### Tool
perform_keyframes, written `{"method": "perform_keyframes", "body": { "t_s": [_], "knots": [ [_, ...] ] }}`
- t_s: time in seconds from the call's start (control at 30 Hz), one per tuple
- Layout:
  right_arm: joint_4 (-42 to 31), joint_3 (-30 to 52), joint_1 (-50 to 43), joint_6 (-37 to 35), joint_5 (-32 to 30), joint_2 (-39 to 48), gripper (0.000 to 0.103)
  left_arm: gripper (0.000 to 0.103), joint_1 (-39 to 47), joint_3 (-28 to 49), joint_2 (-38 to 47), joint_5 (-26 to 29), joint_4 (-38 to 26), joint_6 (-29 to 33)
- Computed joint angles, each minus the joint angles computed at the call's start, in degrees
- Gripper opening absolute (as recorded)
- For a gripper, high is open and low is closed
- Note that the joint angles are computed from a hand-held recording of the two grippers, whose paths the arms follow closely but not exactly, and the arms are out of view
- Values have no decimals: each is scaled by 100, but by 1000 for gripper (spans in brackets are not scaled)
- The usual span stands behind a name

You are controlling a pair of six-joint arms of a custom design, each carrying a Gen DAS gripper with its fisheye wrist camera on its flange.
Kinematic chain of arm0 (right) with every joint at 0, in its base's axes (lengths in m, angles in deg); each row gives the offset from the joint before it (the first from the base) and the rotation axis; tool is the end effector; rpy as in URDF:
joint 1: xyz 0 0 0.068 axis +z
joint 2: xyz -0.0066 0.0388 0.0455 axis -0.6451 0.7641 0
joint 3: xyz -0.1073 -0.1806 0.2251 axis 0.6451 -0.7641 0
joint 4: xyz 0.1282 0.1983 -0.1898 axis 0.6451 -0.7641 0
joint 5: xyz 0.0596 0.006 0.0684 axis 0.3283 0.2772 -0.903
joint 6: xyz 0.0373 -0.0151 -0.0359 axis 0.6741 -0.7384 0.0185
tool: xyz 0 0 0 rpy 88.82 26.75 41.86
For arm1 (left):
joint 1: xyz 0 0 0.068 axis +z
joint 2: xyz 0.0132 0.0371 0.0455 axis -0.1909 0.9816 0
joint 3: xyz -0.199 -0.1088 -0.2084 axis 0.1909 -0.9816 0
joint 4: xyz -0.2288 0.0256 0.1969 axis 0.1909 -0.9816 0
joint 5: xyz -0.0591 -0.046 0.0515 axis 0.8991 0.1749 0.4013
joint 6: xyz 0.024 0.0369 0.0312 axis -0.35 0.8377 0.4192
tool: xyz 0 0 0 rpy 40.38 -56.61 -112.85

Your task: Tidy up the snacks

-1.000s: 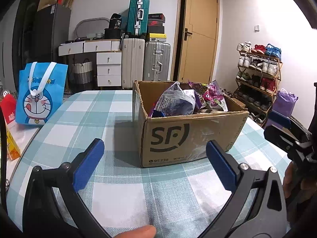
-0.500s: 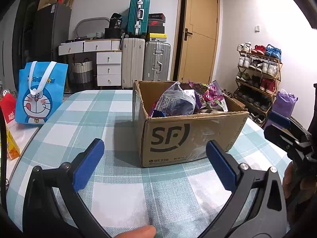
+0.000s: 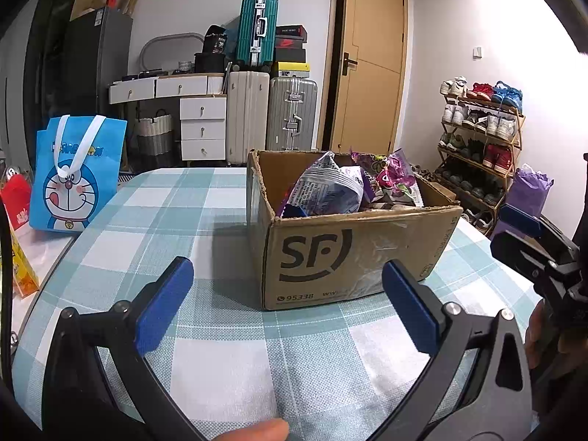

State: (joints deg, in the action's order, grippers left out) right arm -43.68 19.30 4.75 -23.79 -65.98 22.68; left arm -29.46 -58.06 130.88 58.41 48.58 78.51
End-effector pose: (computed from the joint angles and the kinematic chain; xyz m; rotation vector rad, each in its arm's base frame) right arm 0.1774 0.1585 0.1555 -0.2716 1.9146 0.3232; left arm 0.2742 -0.0886 0.1354 0.1316 2.0380 -0.2165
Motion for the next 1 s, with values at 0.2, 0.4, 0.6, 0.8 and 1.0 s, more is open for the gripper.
{"method": "perform_keyframes", "body": {
  "t_s": [0.2, 0.4, 0.6, 0.8, 1.0],
  "knots": [
    [9, -3, 4, -22, 8, 6, 103, 102, -27, -23, -51, -31, -20, -4],
    [12, -12, -28, -41, -20, -10, 103, 102, -17, -30, -42, -22, 5, 5],
    [-3, -5, -11, -42, -7, -9, 103, 102, -43, -37, -72, -34, -16, 5],
    [15, -9, -12, -46, -10, -3, 103, 102, -46, -39, -62, -46, -1, 3],
    [15, -5, -18, -63, -13, 2, 103, 102, -35, -38, -71, -27, -8, 1]
  ]
}}
